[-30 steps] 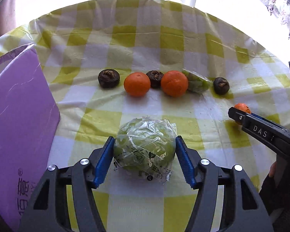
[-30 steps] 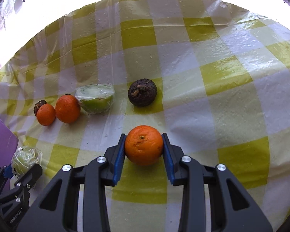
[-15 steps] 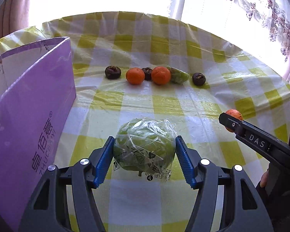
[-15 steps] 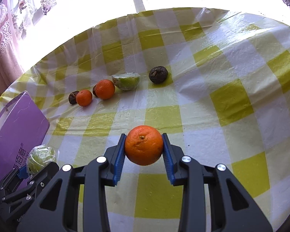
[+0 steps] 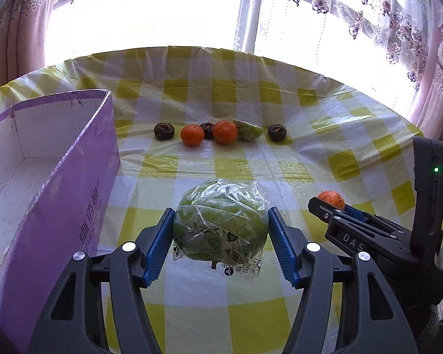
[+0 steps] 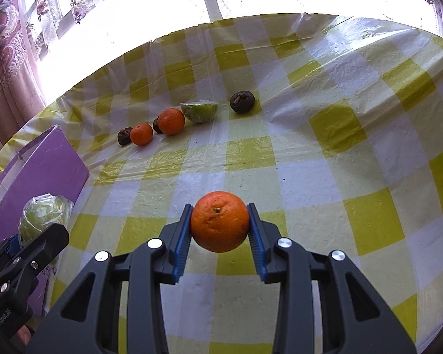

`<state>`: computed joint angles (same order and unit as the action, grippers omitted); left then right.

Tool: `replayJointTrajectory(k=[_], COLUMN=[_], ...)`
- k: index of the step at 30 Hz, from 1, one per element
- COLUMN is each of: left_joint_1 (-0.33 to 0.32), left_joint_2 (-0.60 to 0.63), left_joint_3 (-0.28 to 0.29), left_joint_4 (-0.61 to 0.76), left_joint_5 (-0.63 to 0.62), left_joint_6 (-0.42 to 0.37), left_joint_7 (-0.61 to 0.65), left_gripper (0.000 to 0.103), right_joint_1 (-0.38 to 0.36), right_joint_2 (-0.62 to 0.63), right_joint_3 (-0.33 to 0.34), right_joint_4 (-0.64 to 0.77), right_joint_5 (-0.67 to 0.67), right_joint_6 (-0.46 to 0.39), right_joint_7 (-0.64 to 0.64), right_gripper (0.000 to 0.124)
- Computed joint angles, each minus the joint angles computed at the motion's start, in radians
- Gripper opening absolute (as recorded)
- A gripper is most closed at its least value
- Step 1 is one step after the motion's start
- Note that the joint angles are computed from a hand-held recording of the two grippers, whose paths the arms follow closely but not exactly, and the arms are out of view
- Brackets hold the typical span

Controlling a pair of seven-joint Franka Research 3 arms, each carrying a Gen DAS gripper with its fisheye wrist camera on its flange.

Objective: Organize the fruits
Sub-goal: 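Carry the cabbage and orange into the purple box and open both tools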

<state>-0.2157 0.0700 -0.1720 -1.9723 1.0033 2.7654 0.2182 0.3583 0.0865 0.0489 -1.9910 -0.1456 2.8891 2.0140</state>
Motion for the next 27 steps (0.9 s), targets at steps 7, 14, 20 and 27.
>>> replayJointTrajectory(k=[7, 14, 20, 27], left_joint_1=[0.002, 0.076, 0.15, 0.232], left_joint_2=[-0.088, -0.275, -0.421, -0.54], left_joint_3=[-0.016, -0.06, -0.073, -0.063], left_joint_4=[-0.033, -0.124, -0.237, -0.357], left_joint_5=[0.181, 0.326, 0.236, 0.079], left_joint_6=[-0.011, -0.047, -0.108, -0.163], left_joint_7=[-0.162, -0.293, -0.238, -0.121], left_gripper=[0.061, 0.061, 0.061, 0.061], right_joint_1=[-0.003, 0.023, 0.076, 0.14], right_joint_2=[-0.039, -0.072, -0.061, 0.003], right_joint_3=[0.018, 0.066, 0.117, 0.169], right_joint_4=[-0.05, -0.025, 0.05, 0.171], right_joint_5=[0.035, 0.109, 0.298, 0.471], right_joint_6=[0.05, 0.099, 0.136, 0.088], right_joint_7=[-0.022, -0.134, -0.375, -0.613], right_gripper=[0.036, 0.036, 0.036, 0.037])
